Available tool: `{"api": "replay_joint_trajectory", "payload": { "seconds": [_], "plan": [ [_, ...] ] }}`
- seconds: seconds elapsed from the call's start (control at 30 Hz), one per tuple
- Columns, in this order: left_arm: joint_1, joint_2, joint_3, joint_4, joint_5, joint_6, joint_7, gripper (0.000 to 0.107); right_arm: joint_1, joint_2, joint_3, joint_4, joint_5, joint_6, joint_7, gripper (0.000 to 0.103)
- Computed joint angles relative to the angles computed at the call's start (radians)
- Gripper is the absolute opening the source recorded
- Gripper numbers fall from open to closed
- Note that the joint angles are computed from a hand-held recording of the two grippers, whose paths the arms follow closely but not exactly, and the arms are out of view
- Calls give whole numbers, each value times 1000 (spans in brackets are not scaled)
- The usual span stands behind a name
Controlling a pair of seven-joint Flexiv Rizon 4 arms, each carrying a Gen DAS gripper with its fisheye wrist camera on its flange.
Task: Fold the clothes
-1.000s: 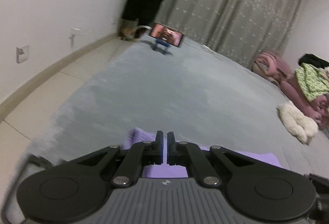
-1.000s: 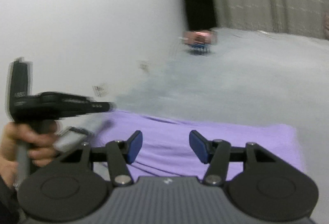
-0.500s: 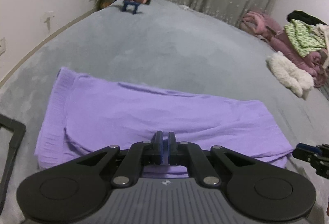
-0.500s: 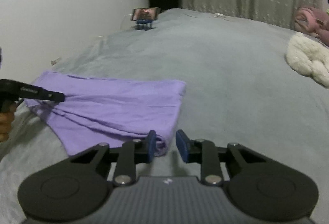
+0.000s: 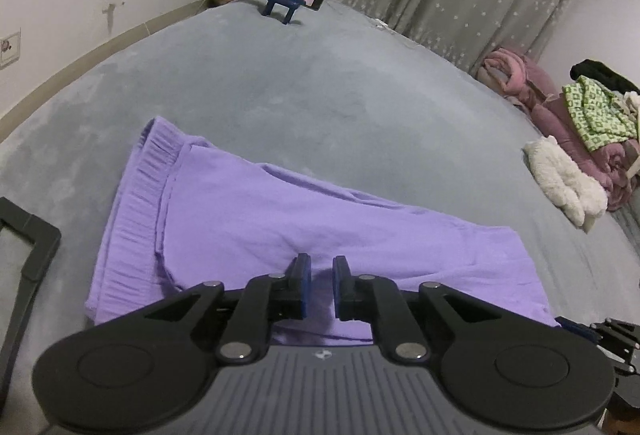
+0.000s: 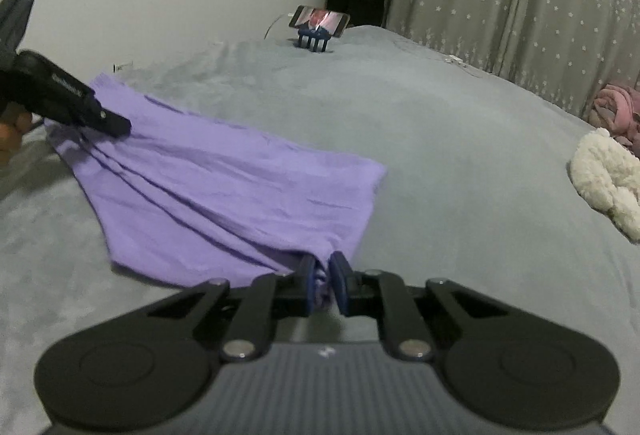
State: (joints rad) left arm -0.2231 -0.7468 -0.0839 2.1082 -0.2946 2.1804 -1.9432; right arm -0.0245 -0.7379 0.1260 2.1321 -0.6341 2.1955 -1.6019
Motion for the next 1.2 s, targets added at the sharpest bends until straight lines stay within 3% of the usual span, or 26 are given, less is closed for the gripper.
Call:
{"api": "replay_joint_trajectory", "payload": {
  "seconds": [0.1, 0.23, 0.37, 0.47, 0.63, 0.77, 0.93, 1.2],
  "plan": [
    [-32, 13, 21, -11, -22, -3, 27, 9, -23, 4, 12, 3, -20, 3, 19, 10],
    [-13, 21, -17, -65, 7, -44, 48, 10, 31, -9, -21, 4, 37, 28, -27, 10],
    [-6, -20, -71, -228, 56, -161, 101, 18, 48, -26, -27, 3, 58, 58, -69, 11],
    [11, -95, -142, -407, 106, -313, 166, 19, 34, -35, -19, -3, 49, 72, -67, 11],
    [-81, -228, -84, -693, 42, -573, 235, 19, 15, -46, -15, -13, 25, 85, -45, 11],
    [-145, -286, 3, -807, 16, -692, 206, 19, 15, -52, -19, -25, 15, 78, -29, 10],
    [-178, -309, 58, -839, 37, -698, 149, 14, -16, -40, -6, -22, -33, 53, 8, 8],
    [-115, -285, -21, -769, 52, -648, 177, 9, -150, 9, 34, 1, -283, -7, 137, 8]
  ]
}}
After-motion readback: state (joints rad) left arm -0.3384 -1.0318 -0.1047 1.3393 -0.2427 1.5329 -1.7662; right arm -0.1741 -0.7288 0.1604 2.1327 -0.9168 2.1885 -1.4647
